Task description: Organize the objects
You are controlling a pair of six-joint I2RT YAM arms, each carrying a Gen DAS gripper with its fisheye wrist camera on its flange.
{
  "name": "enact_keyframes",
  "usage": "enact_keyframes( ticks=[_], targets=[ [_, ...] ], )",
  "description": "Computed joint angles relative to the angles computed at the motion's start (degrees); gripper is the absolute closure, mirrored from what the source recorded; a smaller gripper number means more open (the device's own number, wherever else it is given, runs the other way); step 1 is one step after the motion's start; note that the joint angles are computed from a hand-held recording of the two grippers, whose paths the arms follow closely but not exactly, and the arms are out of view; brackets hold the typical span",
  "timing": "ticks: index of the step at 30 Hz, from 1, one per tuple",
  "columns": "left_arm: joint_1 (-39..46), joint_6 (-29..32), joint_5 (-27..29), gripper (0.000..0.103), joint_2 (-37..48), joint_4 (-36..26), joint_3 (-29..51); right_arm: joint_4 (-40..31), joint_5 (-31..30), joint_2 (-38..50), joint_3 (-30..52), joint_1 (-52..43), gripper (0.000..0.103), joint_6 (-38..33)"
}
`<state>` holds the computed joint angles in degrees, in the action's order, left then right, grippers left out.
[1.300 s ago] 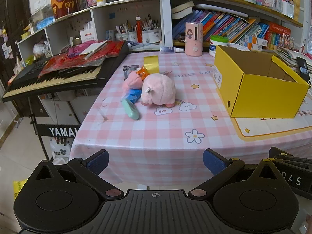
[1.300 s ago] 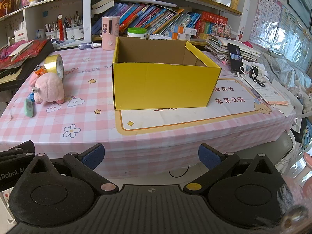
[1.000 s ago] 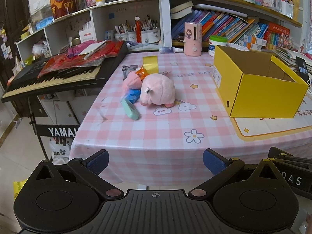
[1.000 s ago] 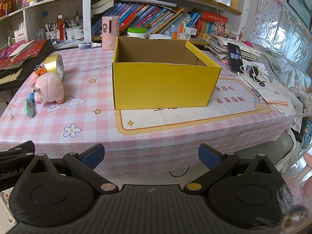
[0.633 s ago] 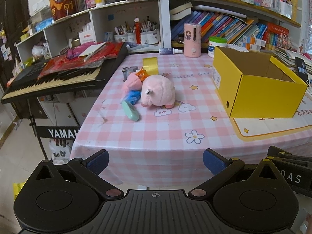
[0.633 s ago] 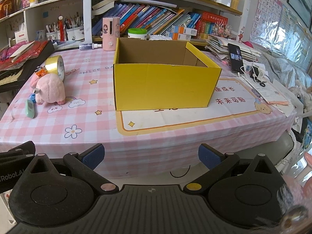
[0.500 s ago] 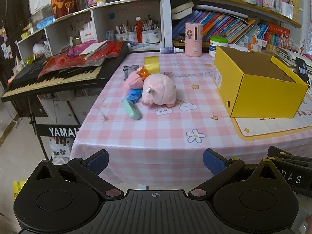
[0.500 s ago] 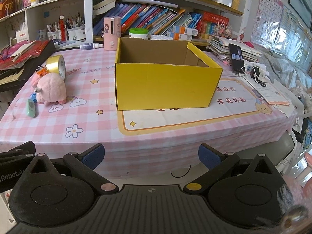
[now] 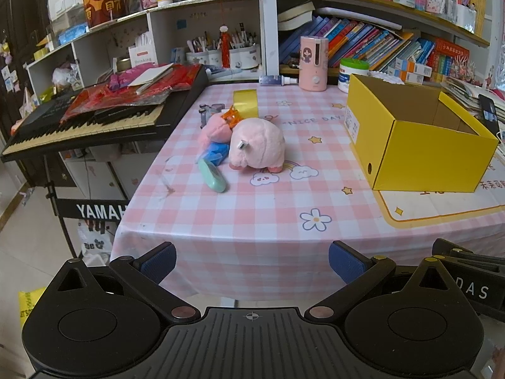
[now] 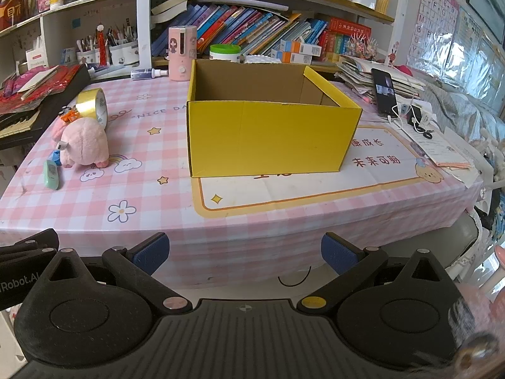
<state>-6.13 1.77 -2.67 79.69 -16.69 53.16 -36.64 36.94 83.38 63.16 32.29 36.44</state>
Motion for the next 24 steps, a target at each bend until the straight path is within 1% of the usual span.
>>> enact_keyframes(
  ticks=[24],
  targets=[
    [0.3,-0.34,-0.15,0.0,0.04,-0.42,0.33,-0.17,0.13,0.24,0.19,0.56,0.0,0.41]
  ],
)
